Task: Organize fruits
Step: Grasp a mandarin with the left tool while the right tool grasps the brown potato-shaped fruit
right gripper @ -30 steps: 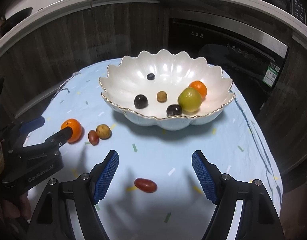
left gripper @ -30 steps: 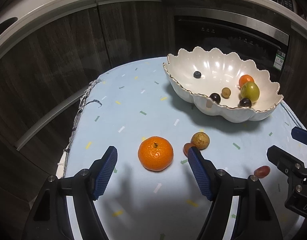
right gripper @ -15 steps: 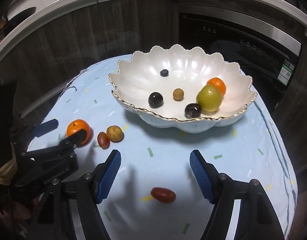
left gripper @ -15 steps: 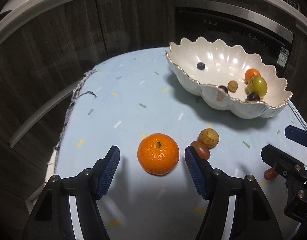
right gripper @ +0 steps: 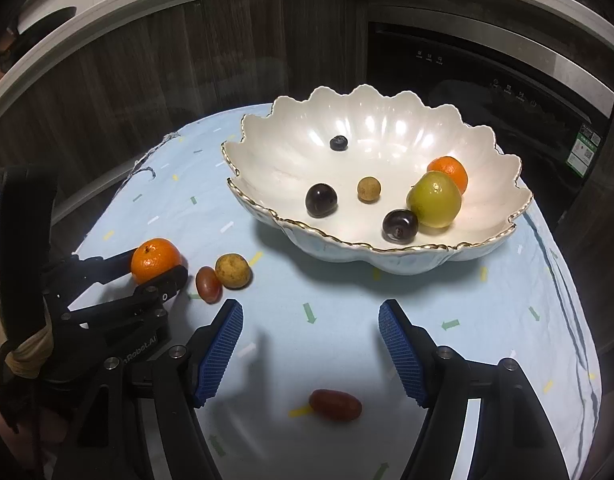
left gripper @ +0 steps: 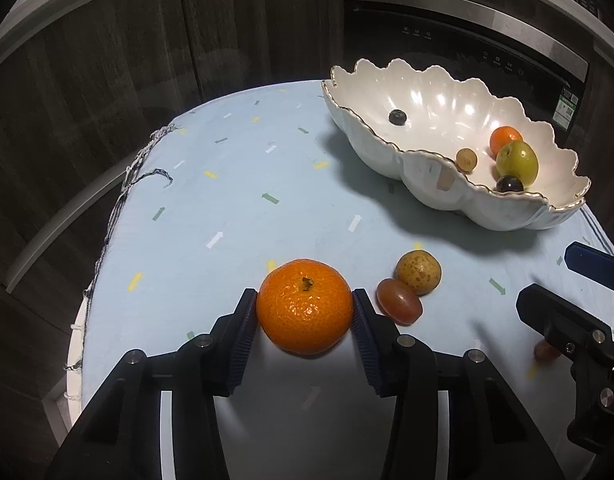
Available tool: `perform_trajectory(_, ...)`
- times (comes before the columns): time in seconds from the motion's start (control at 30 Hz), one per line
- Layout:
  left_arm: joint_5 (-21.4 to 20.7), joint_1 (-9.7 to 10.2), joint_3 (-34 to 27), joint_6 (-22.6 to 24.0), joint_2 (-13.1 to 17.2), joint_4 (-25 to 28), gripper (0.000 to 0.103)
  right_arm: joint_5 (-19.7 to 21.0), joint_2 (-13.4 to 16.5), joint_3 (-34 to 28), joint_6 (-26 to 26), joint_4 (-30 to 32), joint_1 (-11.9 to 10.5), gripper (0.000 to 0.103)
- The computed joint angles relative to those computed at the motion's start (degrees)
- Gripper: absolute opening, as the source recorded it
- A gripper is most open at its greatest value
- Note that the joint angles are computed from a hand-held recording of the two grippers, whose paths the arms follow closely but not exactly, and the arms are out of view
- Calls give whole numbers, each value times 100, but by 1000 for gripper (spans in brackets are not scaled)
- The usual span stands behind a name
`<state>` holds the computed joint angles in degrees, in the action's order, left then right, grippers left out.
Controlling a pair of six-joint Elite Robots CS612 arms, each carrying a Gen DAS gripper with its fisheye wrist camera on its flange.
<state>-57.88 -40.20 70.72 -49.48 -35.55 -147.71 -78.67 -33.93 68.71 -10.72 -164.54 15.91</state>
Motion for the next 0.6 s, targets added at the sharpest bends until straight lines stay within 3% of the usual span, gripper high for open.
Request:
perform_trajectory(0.2,-27,-11,101,-86,-68,-21,45,71,27,-64,-88,6,18,68)
perform_trajectory(0.47,43,10,437,-558,-280,28,45,278,123,-277,-156,173,80,67)
perform_trajectory(0.6,84,30,568,-731,-362,93,45,375,232,-496,-100,423,128,60)
